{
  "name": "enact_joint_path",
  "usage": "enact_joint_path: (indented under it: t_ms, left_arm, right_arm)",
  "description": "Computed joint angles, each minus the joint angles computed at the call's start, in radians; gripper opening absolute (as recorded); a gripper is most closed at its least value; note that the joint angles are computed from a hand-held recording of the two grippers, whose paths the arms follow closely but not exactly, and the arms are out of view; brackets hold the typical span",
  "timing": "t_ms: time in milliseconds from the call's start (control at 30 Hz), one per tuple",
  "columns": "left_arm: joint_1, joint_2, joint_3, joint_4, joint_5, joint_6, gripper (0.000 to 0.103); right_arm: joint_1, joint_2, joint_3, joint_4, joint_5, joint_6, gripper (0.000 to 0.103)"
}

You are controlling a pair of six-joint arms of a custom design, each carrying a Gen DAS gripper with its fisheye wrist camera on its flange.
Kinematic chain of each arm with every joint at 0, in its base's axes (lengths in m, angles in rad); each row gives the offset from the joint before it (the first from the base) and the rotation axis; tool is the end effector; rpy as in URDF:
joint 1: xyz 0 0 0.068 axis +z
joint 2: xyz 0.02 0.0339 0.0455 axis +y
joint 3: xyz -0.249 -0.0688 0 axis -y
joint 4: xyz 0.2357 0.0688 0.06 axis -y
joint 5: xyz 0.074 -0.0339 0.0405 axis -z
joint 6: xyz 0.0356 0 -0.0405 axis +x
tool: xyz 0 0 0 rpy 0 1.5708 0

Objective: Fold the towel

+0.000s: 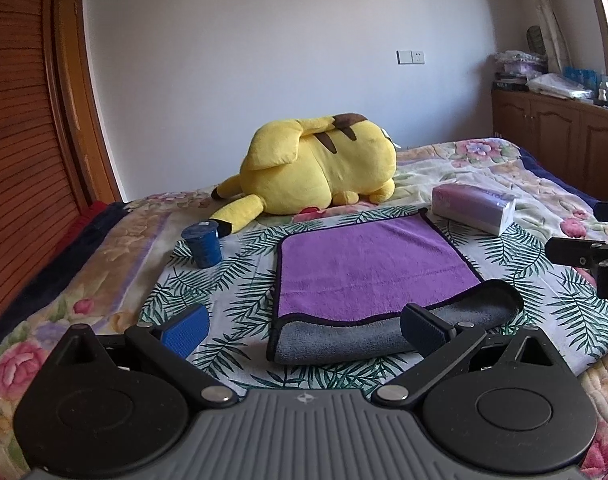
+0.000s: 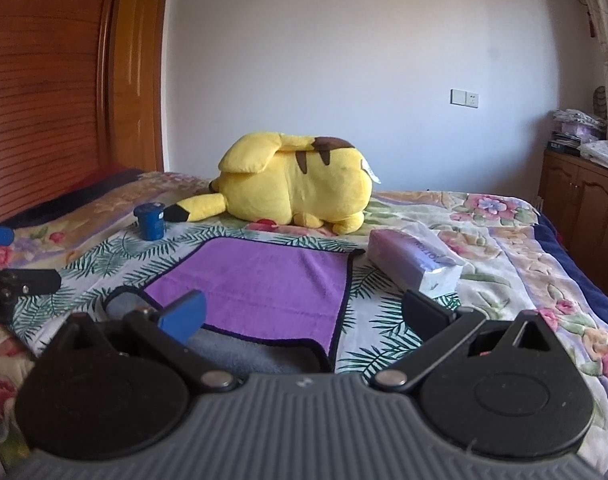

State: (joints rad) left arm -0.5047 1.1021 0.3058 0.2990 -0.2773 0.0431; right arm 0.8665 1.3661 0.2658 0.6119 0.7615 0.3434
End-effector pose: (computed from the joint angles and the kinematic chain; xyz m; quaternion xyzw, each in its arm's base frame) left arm 0.1889 -0.0932 0.1575 0.1622 0.8385 -0.0002 0.5202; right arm 0.1598 0.1501 0.1276 -0.0208 0.8182 0.0100 0.5745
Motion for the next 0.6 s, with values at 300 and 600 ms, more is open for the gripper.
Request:
enact_joint_path:
  t_ms: [300, 600]
  left_arm:
    - [0.062, 0.205, 0.072, 0.089, 0.063, 0.034, 0.103]
    - [0.131, 0.351, 0.151, 0.125, 0.137, 0.048, 0.099]
  right_arm:
    - [-0.115, 0.096, 0.057, 0.002, -0.169, -0.035, 0.103]
    - [-0.188, 0.179, 0.101, 0.014, -0.263, -0.038, 0.103]
